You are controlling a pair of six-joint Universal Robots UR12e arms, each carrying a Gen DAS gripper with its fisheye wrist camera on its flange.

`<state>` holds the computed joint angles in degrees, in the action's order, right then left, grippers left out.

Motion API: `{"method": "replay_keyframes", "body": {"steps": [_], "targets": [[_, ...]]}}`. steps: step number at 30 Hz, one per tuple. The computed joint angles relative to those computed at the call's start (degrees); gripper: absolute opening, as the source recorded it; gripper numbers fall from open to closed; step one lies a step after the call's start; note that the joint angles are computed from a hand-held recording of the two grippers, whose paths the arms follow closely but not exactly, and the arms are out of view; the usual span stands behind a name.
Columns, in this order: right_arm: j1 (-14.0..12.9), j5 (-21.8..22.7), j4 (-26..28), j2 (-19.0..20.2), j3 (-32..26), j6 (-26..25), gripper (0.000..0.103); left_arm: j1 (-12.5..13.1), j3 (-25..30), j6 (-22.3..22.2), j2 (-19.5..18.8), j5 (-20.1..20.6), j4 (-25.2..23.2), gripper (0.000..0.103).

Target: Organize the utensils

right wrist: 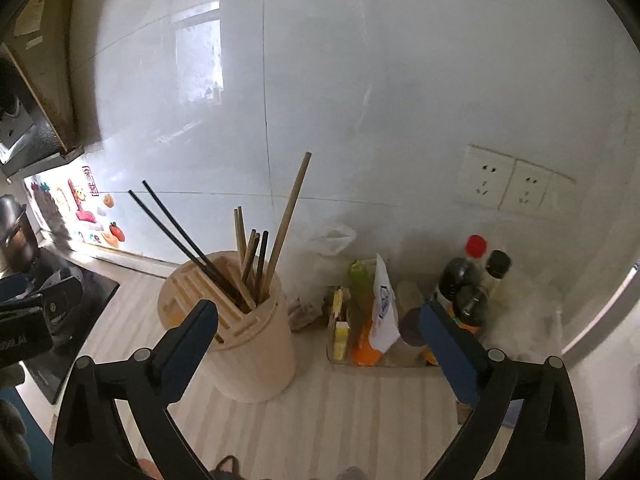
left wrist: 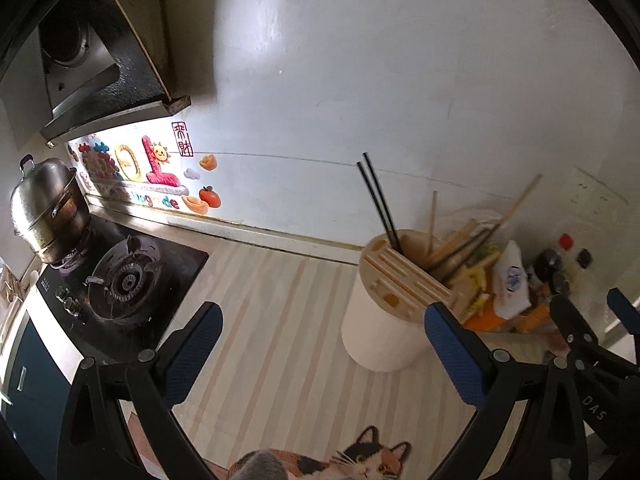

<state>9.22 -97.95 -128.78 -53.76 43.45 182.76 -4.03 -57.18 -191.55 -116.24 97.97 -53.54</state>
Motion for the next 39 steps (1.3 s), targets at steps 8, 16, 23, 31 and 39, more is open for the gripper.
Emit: {"method": "replay_keyframes", "body": {"steps": [8, 16, 23, 31, 39], "targets": [[1.69, -4.23, -3.60, -7.89, 8.70, 2.78, 0.102, 0.80, -8.80, 3.54, 7.63, -3.83, 7.11, 0.103], [5.36, -10.90, -4.21, -15.59, 15.74, 7.41, 0.103, 2.95, -17.51, 7.52, 15.75, -8.45, 9.14, 0.103], [8.44, -15.01, -4.01, -20.32, 19.61, 9.59, 0.103, 4.08, -22.25, 10.47, 20.94, -9.66, 10.37, 0.103], [10.06, -17.01, -4.32, -23.22, 21.57, 10.29, 0.103, 3.89, -24.48, 10.61, 23.54, -9.75, 12.30, 0.103], [9.02, -15.09, -2.87, -24.58, 22.26, 10.93, 0.103, 2.56, -23.67, 10.49, 23.55, -7.03, 10.64, 0.103]]}}
